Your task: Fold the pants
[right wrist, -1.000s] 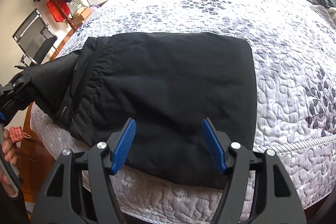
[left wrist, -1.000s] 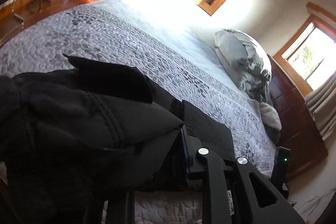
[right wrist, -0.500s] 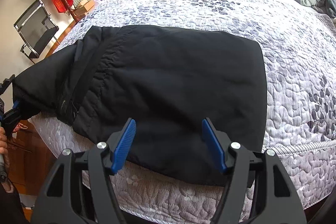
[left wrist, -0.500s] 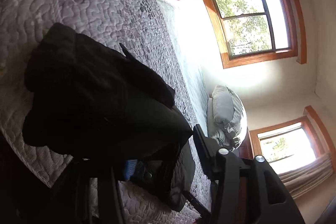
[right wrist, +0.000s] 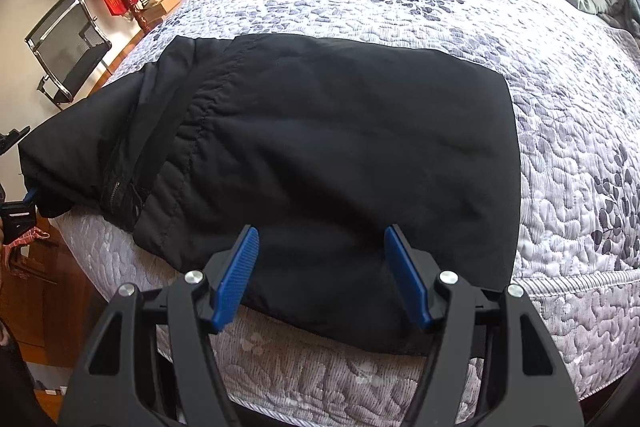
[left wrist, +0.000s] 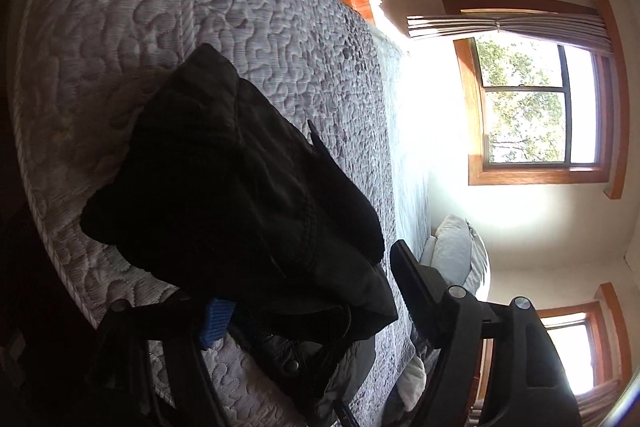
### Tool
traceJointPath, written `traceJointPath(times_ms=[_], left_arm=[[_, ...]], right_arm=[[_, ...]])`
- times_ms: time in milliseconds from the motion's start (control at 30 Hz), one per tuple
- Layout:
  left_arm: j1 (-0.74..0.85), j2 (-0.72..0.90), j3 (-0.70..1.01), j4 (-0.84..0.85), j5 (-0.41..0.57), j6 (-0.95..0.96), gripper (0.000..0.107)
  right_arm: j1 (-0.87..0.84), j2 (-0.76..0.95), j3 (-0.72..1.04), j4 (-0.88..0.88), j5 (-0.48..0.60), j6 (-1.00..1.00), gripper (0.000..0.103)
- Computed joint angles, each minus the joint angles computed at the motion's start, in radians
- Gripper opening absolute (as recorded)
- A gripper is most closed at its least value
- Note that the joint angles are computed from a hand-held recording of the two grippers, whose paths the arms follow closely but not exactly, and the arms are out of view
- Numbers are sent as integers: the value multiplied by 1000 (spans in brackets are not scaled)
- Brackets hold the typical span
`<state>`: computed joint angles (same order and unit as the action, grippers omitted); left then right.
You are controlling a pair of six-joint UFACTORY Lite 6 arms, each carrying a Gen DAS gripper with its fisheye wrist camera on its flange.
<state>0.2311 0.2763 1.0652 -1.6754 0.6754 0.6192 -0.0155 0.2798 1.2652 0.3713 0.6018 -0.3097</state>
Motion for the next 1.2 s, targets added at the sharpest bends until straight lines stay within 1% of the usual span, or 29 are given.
traceJointPath(times_ms=[67, 167, 200, 233, 267, 333, 433, 567, 767, 867, 967, 1100, 1200], left_arm=[[-7, 34, 47, 44, -31, -68, 75], [-6, 74, 77, 50, -49, -85, 73], [-5, 85, 80, 42, -55, -82, 66], [-2, 92, 77, 24, -53, -74, 57], [5, 99, 73, 1, -38, -53, 52], [18, 100, 45, -79, -15, 19, 31], [23, 78, 31, -115, -39, 94, 20], [-14, 54, 90, -66, -126, 119, 18], [-139, 25, 215, 37, -263, 144, 17], [-242, 14, 301, 204, -340, 78, 18], [-345, 44, 397, 397, -367, -42, 19], [-461, 93, 486, 685, -368, -219, 22], [-530, 147, 556, 876, -322, -324, 24]], right_arm=[[2, 3, 1, -4, -2, 2, 66], [2, 7, 3, -2, -2, 2, 66], [4, 8, 3, -2, -2, 2, 66], [6, 8, 2, -4, -4, 2, 66], [8, 6, 0, -5, -5, 2, 66], [8, 7, 0, 0, -6, -4, 66], [6, 9, 0, 8, -6, -11, 66], [0, 5, -8, 20, -8, -25, 65], [-22, -7, -9, 31, 3, -32, 65], [-34, -16, -7, 22, 1, -32, 65], [-47, -28, -5, 21, 2, -30, 65], [-71, -36, -6, 30, 6, -45, 65], [-90, -39, -8, 32, 7, -49, 65]])
